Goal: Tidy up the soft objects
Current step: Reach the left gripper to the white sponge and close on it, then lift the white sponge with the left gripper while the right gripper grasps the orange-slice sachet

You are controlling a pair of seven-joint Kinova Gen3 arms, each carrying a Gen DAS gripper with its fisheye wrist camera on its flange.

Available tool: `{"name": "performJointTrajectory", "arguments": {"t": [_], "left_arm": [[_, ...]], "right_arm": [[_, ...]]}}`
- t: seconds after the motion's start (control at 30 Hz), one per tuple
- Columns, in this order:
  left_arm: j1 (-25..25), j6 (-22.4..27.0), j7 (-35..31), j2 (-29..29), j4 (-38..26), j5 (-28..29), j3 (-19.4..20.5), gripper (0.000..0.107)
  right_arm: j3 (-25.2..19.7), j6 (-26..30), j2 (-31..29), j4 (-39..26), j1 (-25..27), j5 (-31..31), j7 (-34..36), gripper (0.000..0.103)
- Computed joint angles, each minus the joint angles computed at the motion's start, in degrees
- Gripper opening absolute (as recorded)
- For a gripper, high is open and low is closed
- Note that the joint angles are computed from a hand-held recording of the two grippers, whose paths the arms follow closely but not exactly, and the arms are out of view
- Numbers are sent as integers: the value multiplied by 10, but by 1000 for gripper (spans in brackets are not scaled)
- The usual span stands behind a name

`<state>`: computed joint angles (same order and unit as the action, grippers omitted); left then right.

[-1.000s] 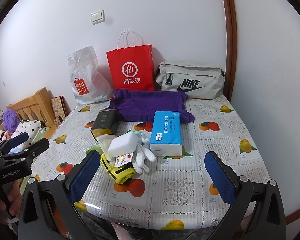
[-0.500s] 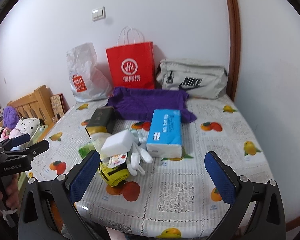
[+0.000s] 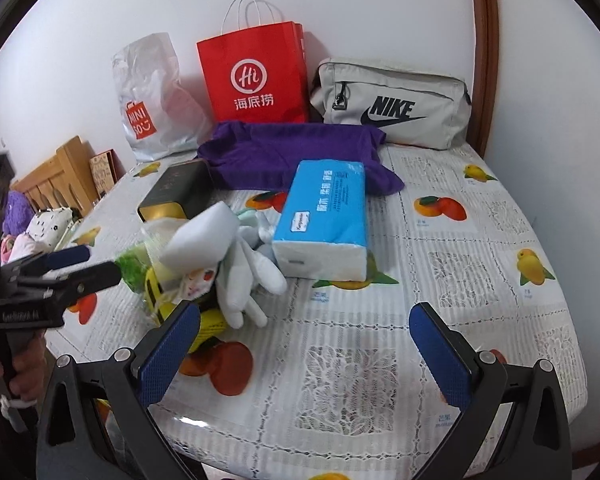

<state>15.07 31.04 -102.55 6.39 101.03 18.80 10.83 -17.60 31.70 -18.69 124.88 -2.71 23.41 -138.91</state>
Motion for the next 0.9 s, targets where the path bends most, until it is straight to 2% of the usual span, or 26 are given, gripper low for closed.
{"name": "performJointTrajectory", "arguments": {"t": [0.1,0.27,0.33,0.5,0.6,0.63,0.67,0.8,0.9], "left_arm": [[-11,18,-44,20,-25,37,12,101],[22,60,-13,66,-95,-15,10,102],[32,76,3,89,-125,-33,8,102],[32,104,13,133,-166,-33,15,102],[25,102,3,145,-168,-20,23,100],[22,92,-2,143,-162,-14,25,95],[20,84,-6,141,-156,-12,26,84],[-7,80,-60,136,-151,25,46,83],[-2,61,-71,119,-137,24,38,83]], "right_arm": [[12,-11,2,8,2,-2,6,103],[40,-28,15,14,-4,-27,37,103],[48,-19,21,8,-8,-39,52,103],[59,-48,15,20,-11,-53,82,103],[77,-57,24,20,-21,-79,114,103],[76,-57,28,19,-19,-84,119,103],[75,-59,32,19,-17,-86,123,103],[73,-52,40,12,-18,-95,134,103],[72,-57,36,11,-19,-99,143,103]]}}
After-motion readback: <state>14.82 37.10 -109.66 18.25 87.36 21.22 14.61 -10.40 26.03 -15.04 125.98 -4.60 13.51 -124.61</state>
